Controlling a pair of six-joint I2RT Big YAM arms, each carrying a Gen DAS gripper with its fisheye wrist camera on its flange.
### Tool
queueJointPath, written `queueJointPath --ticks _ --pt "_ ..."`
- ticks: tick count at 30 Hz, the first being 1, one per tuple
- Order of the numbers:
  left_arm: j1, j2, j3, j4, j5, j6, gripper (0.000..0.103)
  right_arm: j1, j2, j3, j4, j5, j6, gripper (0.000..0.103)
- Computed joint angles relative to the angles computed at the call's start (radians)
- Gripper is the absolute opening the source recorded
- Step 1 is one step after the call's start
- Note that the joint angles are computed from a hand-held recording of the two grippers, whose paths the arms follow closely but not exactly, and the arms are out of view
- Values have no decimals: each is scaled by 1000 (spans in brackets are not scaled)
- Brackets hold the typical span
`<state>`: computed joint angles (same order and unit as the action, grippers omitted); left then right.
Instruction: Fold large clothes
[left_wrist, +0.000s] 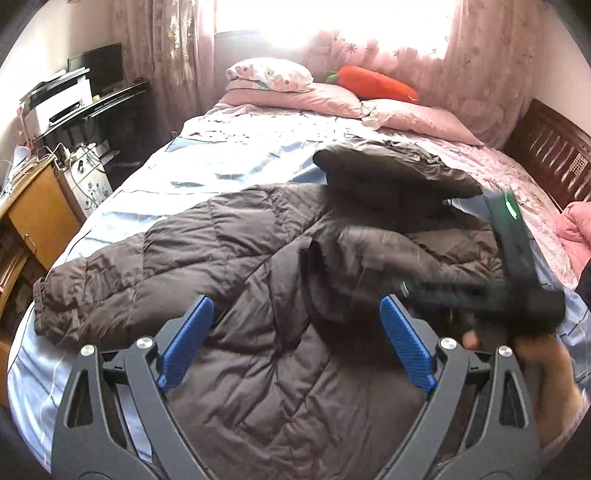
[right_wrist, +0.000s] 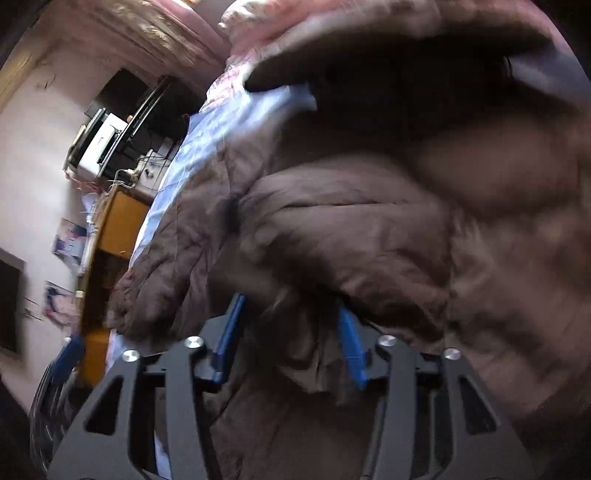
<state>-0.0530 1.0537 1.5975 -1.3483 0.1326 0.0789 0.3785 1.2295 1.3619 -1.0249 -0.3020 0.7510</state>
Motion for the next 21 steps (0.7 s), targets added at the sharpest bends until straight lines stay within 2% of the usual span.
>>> queueJointPath --ticks 1,2,3,5,6,7,8,9,10,11,12,14,15,17,18,19,20,21 --pt "-9 12 9 10 3 5 94 -1 -64 -15 -12 8 -1 58" --pt "-33 27 16 28 5 1 94 -12 -129 -32 -6 41 -9 69" --pt "-56 45 24 46 16 -5 94 -25 -146 -38 32 92 -14 73" --pt "-108 88 43 73 20 -26 94 -92 -275 -92 86 243 -37 85" --pt "-143 127 59 82 26 -48 94 -146 -319 -113 81 302 -47 85" --pt "-183 162 73 74 16 -74 93 -210 -336 -126 38 303 -48 85" --pt "-209 191 82 63 -5 -87 90 -265 -317 -126 7 258 -56 77" --pt "-244 238 92 33 -43 -103 75 -333 -300 -133 -34 204 -75 67" --pt "-262 266 92 13 -68 -107 51 -367 -283 -145 -81 196 -98 51" --pt "-281 296 85 -14 -99 -112 49 -383 -248 -162 -148 236 -142 47" --pt "-294 321 62 -27 -132 -123 51 -384 -242 -192 -165 257 -156 27" --pt "-304 318 9 15 -147 -111 53 -434 -264 -268 -117 232 -201 7" --pt "-314 319 5 19 -171 -101 53 -462 -272 -288 -96 202 -213 6" --pt "-324 328 31 -12 -188 -104 52 -467 -275 -260 -128 196 -192 5" --pt "-322 325 42 -21 -174 -107 49 -459 -299 -257 -118 198 -193 9" --pt "-308 296 39 0 -136 -100 50 -449 -313 -240 -109 201 -202 10" --pt "-305 275 30 24 -135 -97 52 -427 -336 -234 -102 227 -216 17" --pt "-306 263 20 37 -168 -94 53 -394 -334 -227 -129 296 -221 23"
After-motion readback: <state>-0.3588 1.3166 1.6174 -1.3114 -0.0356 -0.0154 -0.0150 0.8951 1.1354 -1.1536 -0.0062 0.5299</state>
